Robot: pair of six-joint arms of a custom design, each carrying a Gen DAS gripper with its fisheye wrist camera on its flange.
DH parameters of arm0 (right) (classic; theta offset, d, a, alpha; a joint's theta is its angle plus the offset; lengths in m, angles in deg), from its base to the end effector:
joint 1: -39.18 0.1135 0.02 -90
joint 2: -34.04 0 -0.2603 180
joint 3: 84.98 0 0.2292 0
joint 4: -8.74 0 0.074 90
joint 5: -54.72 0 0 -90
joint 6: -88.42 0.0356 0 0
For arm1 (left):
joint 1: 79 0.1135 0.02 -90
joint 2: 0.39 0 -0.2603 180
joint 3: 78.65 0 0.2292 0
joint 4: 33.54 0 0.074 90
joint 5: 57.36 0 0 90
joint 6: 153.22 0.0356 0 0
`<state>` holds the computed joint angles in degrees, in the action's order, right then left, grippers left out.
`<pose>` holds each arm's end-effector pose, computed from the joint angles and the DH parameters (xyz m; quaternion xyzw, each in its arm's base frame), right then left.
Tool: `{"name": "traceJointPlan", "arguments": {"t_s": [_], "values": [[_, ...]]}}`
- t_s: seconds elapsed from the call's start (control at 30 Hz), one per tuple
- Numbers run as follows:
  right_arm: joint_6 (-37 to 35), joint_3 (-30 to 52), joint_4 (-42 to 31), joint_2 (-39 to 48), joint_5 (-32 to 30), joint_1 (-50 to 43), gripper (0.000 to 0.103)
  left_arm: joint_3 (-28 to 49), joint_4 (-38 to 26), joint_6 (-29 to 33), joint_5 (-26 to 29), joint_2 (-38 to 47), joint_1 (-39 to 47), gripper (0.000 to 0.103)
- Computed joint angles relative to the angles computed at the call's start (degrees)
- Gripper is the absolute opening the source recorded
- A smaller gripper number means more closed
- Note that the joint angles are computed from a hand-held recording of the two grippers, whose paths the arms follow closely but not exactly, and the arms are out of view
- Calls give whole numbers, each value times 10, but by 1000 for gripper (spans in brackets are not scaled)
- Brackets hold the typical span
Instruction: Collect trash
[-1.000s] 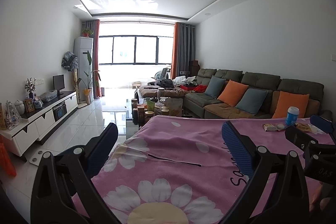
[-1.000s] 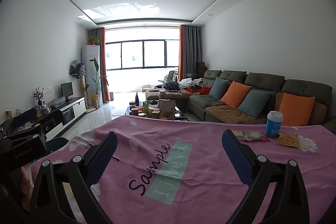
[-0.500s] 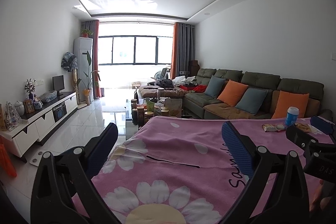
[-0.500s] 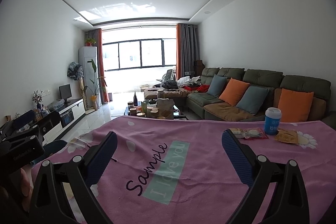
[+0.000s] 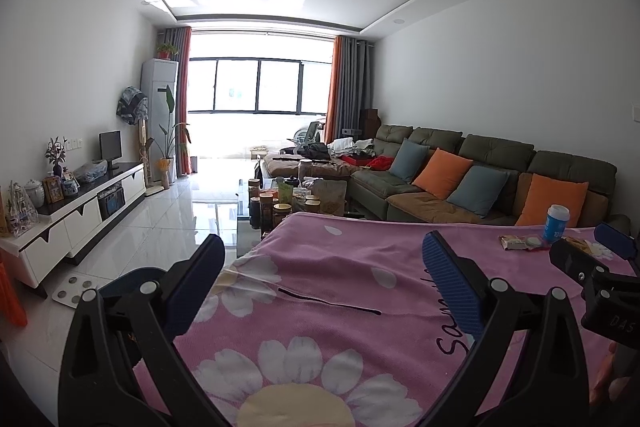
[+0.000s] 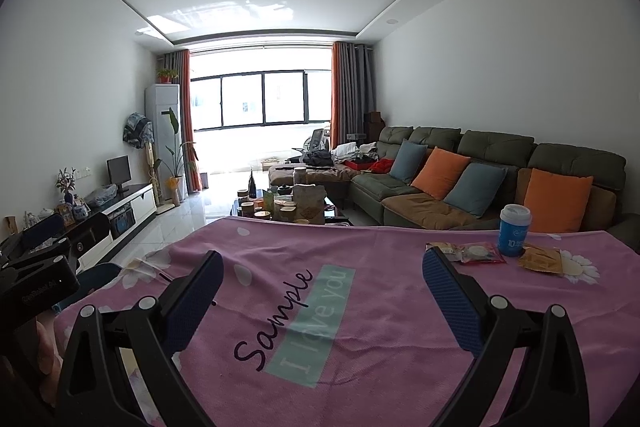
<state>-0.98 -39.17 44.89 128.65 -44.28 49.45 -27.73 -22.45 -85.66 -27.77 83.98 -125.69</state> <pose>0.2926 0.0587 0.1766 -0.1145 0.7714 0.1200 0.6144 0.2080 -0.1755 0.2114 -0.1230 0.7608 0.0713 0.6332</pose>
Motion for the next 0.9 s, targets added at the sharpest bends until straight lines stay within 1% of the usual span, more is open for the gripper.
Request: {"name": "traceJointPlan", "arguments": {"t_s": [0.37, 0.9], "values": [[-1, -2, -8, -10, 7, 2, 96, -2, -15, -8, 13, -6, 7, 97], [3, -13, -7, -19, 2, -9, 96, 0, -22, -11, 9, -4, 2, 97]]}}
